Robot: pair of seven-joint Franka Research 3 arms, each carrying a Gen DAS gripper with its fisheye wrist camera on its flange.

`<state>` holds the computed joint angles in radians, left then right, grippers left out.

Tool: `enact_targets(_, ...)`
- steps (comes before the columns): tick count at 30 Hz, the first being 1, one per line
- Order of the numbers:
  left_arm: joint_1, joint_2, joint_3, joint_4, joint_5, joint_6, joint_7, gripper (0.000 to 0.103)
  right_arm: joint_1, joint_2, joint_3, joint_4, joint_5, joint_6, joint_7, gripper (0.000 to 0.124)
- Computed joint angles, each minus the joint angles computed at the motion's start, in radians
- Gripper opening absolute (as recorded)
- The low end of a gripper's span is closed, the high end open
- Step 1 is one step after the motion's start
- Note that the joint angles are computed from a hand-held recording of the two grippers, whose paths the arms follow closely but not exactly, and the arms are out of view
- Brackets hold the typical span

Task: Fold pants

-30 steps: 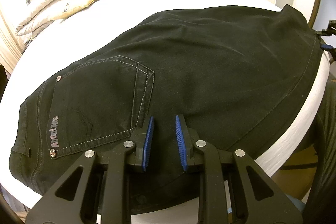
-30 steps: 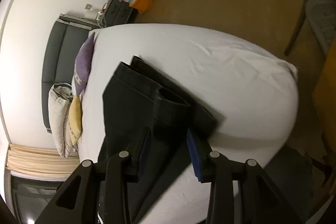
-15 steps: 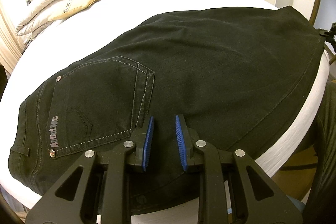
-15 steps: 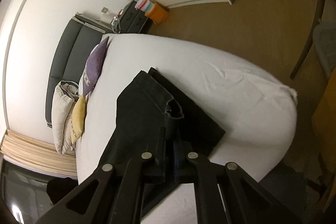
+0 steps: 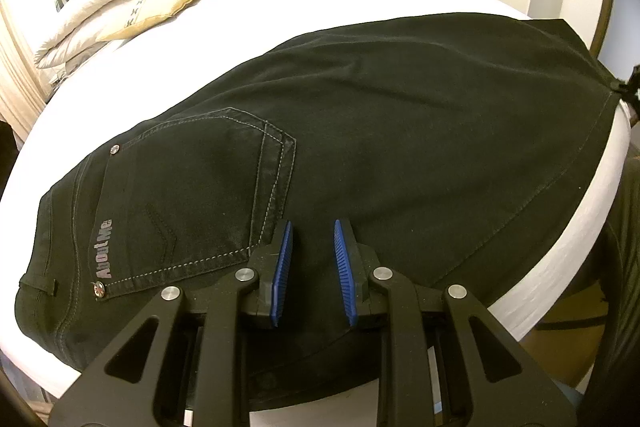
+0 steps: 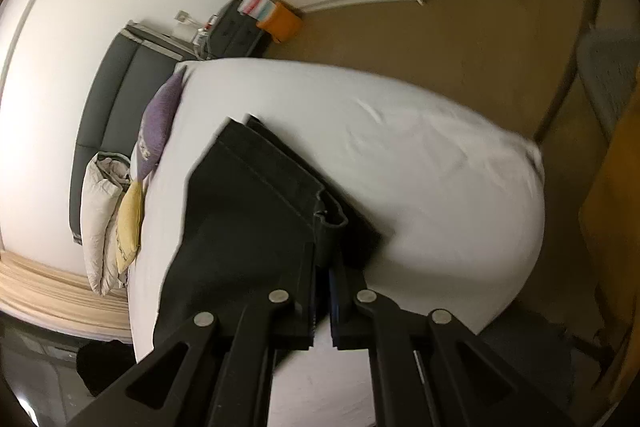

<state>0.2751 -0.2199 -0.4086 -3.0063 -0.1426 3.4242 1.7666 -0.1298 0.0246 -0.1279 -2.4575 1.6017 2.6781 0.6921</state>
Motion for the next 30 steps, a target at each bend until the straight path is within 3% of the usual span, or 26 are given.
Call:
enact_targets(4, -0.052, 0.0, 0.094, -0.002, 0.067, -0.004, -0.028, 0.021, -0.021, -0.01, -0.017, -0.006, -0.077, -0.053, 0.071, 0.007)
enact_targets(5, -0.07, -0.002, 0.128, -0.003, 0.094, -0.007, -0.041, 0.021, -0.021, -0.027, -0.016, -0.012, -0.117, -0.019, 0.115, 0.01)
enact_targets(6, -0.091, -0.004, 0.167, -0.003, 0.126, -0.009, -0.059, 0.021, -0.01, -0.048, -0.005, -0.023, -0.188, 0.069, 0.184, 0.022)
enact_targets(8, -0.124, -0.007, 0.238, -0.005, 0.19, -0.01, -0.096, 0.021, 0.006, -0.081, 0.005, -0.041, -0.265, 0.193, 0.261, 0.026)
enact_targets(11, -0.076, -0.002, 0.192, -0.014, 0.179, 0.02, -0.081, 0.022, 0.036, -0.122, 0.002, -0.013, -0.218, 0.222, 0.151, 0.026)
enact_targets(13, -0.039, -0.002, 0.128, -0.019, 0.125, 0.031, -0.047, 0.022, 0.068, -0.123, 0.008, 0.024, -0.217, 0.171, 0.048, 0.026)
enact_targets(16, -0.042, -0.012, 0.118, -0.019, 0.102, 0.012, -0.041, 0.022, 0.098, -0.068, 0.017, 0.109, -0.237, 0.052, -0.024, 0.025)
enact_targets(20, -0.069, -0.024, 0.165, -0.016, 0.147, -0.014, -0.079, 0.022, 0.085, 0.103, 0.037, 0.274, -0.33, -0.124, 0.027, 0.026)
enact_targets(22, -0.058, -0.022, 0.159, -0.014, 0.156, -0.009, -0.085, 0.022, 0.064, 0.203, 0.048, 0.356, -0.385, -0.175, 0.1, 0.025)
enact_targets(23, -0.051, -0.022, 0.151, -0.013, 0.157, -0.008, -0.084, 0.022, 0.057, 0.245, 0.052, 0.385, -0.417, -0.157, 0.155, 0.025)
enact_targets(25, -0.048, -0.019, 0.153, -0.01, 0.166, -0.008, -0.084, 0.022, 0.015, 0.318, 0.07, 0.439, -0.386, -0.147, 0.177, 0.0)
enact_targets(30, -0.065, -0.009, 0.185, -0.011, 0.199, 0.007, -0.098, 0.022, -0.087, 0.396, 0.113, 0.512, -0.282, -0.148, 0.173, 0.0)
